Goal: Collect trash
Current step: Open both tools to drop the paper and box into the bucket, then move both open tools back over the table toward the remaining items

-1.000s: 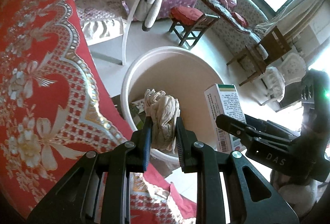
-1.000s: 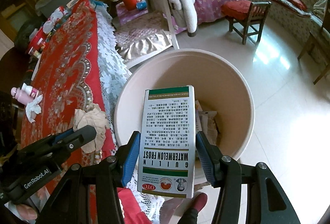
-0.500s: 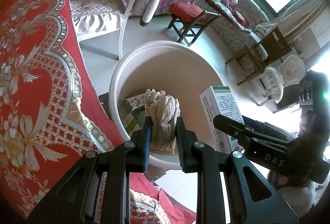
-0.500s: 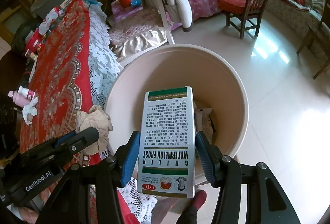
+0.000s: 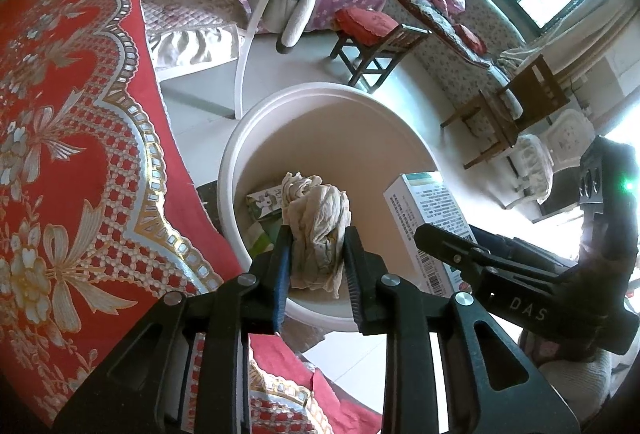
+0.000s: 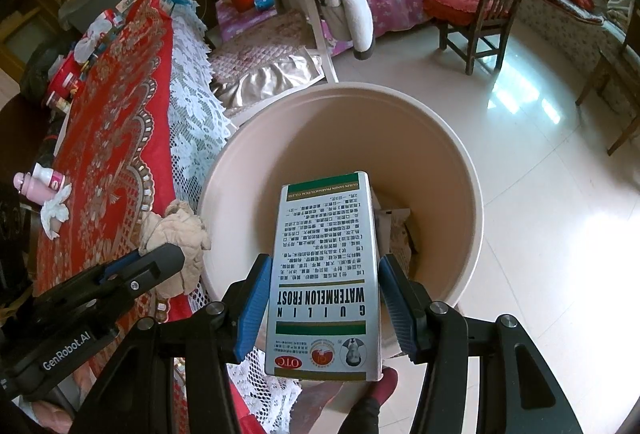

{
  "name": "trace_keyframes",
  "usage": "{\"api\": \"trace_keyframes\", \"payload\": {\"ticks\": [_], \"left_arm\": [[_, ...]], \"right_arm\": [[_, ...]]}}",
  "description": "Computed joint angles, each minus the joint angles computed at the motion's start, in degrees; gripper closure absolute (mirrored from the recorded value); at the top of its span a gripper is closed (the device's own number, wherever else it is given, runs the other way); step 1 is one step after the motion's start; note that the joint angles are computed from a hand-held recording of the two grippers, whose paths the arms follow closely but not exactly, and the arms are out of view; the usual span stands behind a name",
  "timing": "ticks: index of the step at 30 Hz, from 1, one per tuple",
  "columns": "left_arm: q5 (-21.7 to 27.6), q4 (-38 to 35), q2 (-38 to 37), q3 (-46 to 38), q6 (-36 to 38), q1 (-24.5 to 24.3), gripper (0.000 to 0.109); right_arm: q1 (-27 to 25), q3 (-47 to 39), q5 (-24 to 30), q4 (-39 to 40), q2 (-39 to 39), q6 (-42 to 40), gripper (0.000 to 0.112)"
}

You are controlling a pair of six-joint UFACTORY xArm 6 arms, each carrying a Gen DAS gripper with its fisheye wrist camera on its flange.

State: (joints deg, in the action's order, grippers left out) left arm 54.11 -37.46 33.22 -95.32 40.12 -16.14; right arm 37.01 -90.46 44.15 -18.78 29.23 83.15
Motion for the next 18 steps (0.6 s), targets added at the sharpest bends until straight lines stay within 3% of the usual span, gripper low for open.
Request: {"api": "trace_keyframes", "payload": {"ticks": [4,7,13,18], "left_arm": [[1.2,-0.8,0.5,-0.7,-0.1,0.7,0.067],[1.8,-1.8,0.7,-1.0,-0.3,1.3,0.054],[2.2,-1.7,0.6,-0.9,-0.8,1.8,0.053],[-0.4,-1.6,-2.1,2.5,0.4,2.0,0.053]], "right_arm": [[-0.2,-0.1,0.2,-0.3,0.1,0.9,0.059],[-0.3,-0.3,0.4,-0.1,0.1,1.4,0.049],[-0.1,-0.9,0.2,0.4,0.6,0.9,0.047],[0.5,-3.4,1.3,0.6,2.0,-0.6,0.047]]}}
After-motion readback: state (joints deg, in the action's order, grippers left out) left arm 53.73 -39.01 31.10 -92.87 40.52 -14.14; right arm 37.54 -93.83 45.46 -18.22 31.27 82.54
